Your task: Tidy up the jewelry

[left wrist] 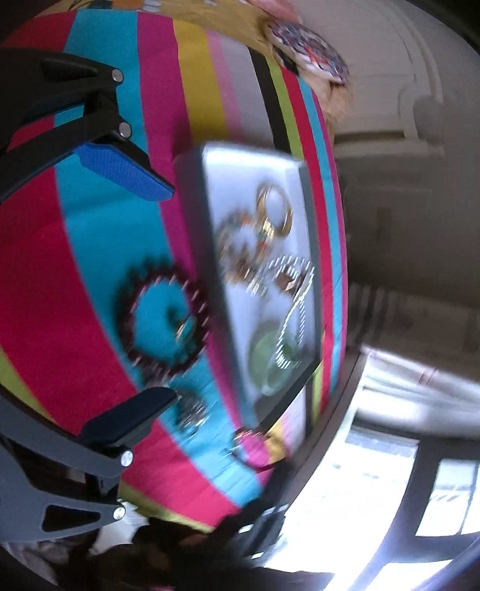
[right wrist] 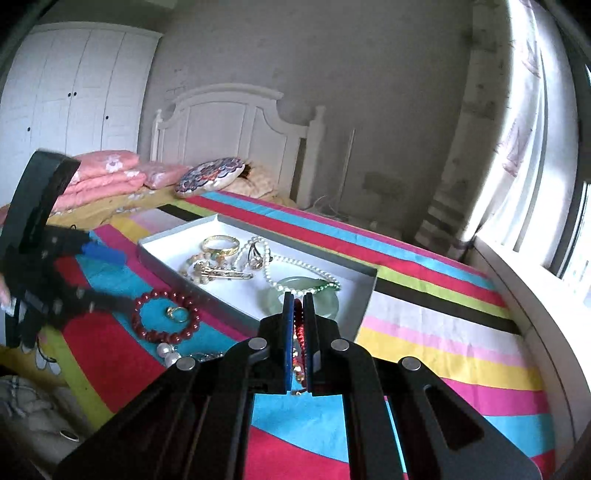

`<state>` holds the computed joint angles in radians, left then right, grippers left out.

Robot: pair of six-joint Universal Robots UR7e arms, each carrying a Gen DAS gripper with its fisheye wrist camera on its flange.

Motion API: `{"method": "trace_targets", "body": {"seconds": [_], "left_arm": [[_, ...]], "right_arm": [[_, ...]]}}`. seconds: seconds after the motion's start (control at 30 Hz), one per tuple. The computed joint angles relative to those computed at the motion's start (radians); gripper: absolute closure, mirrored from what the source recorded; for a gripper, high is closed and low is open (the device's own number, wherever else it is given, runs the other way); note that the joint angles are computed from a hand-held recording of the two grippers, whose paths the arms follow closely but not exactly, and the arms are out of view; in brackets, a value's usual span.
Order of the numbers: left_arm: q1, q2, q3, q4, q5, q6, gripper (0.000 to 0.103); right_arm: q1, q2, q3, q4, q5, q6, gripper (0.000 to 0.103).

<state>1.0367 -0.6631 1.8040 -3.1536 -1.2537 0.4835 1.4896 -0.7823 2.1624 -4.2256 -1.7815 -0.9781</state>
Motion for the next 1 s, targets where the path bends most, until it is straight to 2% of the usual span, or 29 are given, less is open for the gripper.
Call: {"method": "trace_targets", "body": {"seconds": [0.1,0.17,0.3,0.43,0.47,0.5,0.57,0.67,0.73,0.77,0.87,0.93,0.97,1.0], "left_arm": [[-0.01,0.011,0.004,0.03,0.009,0.026,0.017],[-0.012,0.024,-0.012,0.045,0.042,-0.003,0.023],[0.0,0.03,-0.039,0.052,0.05,-0.059,0.028],[-0.004,0.04,-0.059,0.088,0.101,-0.063,0.046],[-0.003,0.041,-0.058,0.09,0.103,-0.063,0.051],[-0.003,0.044,-0.058,0.08,0.105,-0.057,0.068],[-0.013,0.057,-0.054,0.049,0.147,-0.012,0.092],[-0.015,0.054,-0.049,0.052,0.148,0.019,0.092],[-0.008,0.049,-0.057,0.072,0.134,0.0,0.09],[-0.004,0.046,-0.061,0.084,0.128,-0.008,0.085],[-0.008,0.051,-0.063,0.084,0.143,-0.007,0.059],[-0.012,0.061,-0.058,0.05,0.159,0.013,0.059],[-0.013,0.062,-0.055,0.042,0.161,0.019,0.064],[-0.013,0.061,-0.052,0.039,0.154,0.027,0.083]], "right_arm": [[-0.004,-0.005,0.01,-0.004,0.004,0.009,0.098],[-0.004,-0.002,0.011,-0.008,0.002,0.008,0.098],[-0.006,0.006,0.014,-0.008,0.001,0.013,0.098],[-0.012,0.006,0.017,-0.008,0.003,0.025,0.098],[-0.014,0.005,0.019,-0.007,0.004,0.028,0.098],[-0.014,0.006,0.02,-0.009,0.004,0.027,0.098],[-0.015,0.008,0.022,-0.014,0.004,0.027,0.098],[-0.017,0.007,0.022,-0.014,0.004,0.029,0.098],[-0.02,0.004,0.024,-0.01,0.006,0.038,0.098],[-0.02,0.004,0.025,-0.011,0.006,0.04,0.098],[-0.019,0.003,0.024,-0.006,0.002,0.038,0.098],[-0.02,0.003,0.025,-0.003,0.003,0.042,0.098],[-0.02,0.003,0.025,-0.002,0.003,0.042,0.098],[-0.02,0.004,0.025,-0.002,0.002,0.042,0.098]]}}
